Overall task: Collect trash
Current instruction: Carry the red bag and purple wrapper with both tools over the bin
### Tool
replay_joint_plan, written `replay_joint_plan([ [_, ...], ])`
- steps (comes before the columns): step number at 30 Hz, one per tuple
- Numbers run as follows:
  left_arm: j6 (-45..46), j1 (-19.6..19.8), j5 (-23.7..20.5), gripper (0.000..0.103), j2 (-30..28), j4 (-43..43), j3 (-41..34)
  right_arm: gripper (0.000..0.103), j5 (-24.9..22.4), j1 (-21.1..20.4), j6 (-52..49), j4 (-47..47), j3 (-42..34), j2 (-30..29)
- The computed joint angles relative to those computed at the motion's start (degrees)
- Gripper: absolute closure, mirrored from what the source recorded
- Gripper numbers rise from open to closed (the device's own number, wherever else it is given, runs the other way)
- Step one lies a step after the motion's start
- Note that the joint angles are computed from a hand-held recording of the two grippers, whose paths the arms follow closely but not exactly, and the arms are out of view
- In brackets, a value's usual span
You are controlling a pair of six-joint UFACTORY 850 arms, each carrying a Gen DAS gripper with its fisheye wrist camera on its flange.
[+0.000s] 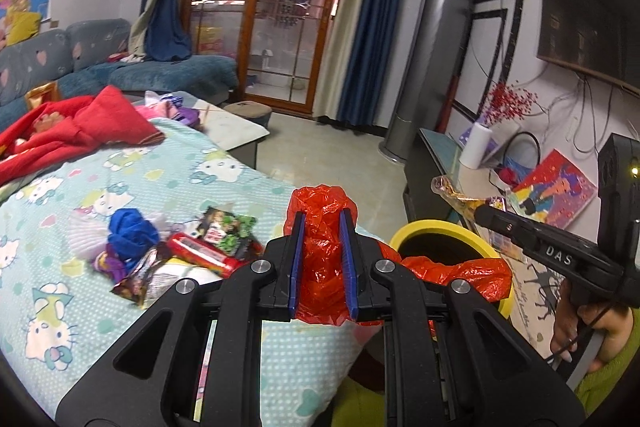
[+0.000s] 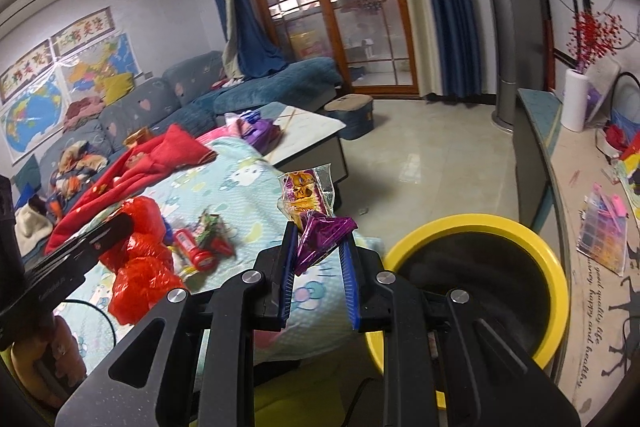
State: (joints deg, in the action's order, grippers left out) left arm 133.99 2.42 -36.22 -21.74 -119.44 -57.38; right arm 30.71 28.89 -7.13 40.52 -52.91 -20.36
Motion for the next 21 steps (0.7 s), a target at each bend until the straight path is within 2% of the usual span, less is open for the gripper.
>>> replay_joint_plan([
  [9,3.59,-3.62,0.35,0.092,-0.19,-0.1,0.51,0.083,1.43,-1.65,0.94,4.25,2.89,1.17],
  [21,7.8,-8.34,1.82,0.092,-2.23,-0.89,-0.62,0.083,0.36,-4.6,2.57,8.06,5.88,1.96],
])
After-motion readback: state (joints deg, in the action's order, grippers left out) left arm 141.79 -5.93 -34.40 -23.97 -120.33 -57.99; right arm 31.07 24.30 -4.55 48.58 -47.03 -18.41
